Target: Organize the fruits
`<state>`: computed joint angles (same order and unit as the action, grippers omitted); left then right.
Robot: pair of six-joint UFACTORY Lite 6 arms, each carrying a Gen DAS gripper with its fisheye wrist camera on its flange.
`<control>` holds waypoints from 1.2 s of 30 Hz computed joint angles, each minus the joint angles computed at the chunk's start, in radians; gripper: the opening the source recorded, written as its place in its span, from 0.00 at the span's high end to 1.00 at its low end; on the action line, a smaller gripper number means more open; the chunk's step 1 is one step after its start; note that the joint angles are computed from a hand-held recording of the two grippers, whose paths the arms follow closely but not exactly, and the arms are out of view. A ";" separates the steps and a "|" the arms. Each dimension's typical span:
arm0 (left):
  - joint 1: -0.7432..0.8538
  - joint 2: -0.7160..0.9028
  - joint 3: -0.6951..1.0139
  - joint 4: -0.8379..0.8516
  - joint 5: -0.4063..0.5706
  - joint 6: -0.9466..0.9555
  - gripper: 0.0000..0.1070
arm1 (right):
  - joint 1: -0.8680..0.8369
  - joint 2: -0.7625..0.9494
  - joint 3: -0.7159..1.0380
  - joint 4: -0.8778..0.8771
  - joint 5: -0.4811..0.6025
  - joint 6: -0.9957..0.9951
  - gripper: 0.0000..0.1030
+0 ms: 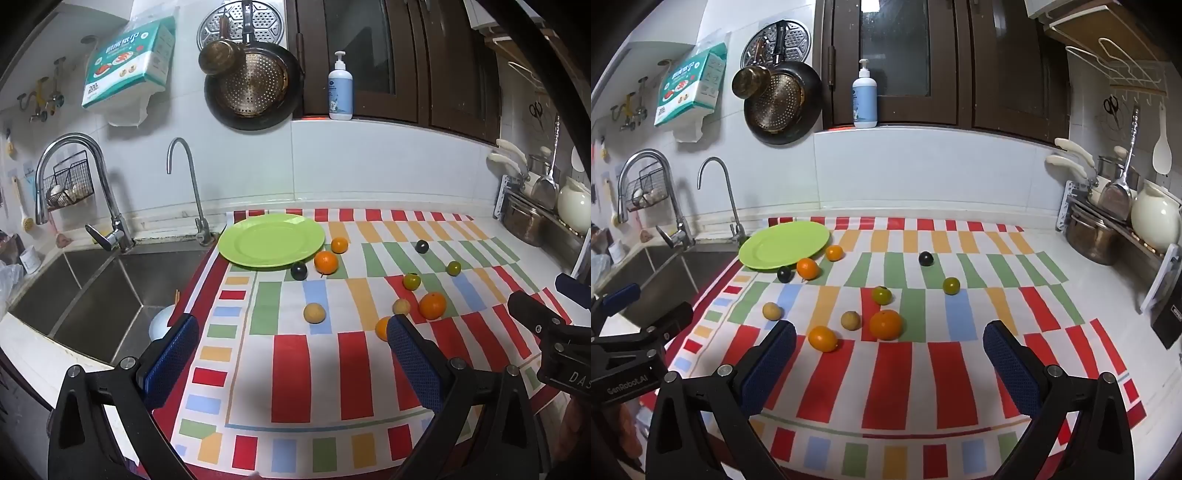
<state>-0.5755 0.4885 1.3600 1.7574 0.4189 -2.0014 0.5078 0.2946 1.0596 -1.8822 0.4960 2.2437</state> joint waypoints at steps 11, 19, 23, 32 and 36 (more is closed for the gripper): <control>0.007 -0.020 -0.028 0.043 0.007 -0.038 0.04 | 0.004 0.005 -0.008 -0.040 0.006 0.042 0.01; -0.003 -0.022 -0.024 0.014 0.031 -0.011 0.04 | 0.010 -0.004 -0.010 -0.029 0.011 0.029 0.01; -0.002 -0.025 -0.021 0.014 0.032 -0.011 0.04 | 0.009 0.002 0.001 -0.029 0.011 0.022 0.01; 0.002 -0.034 -0.032 0.040 0.038 -0.035 0.04 | 0.028 -0.007 -0.009 -0.019 0.030 0.018 0.01; 0.003 -0.035 -0.036 0.053 0.045 -0.049 0.04 | 0.028 -0.006 -0.008 -0.024 0.031 0.019 0.01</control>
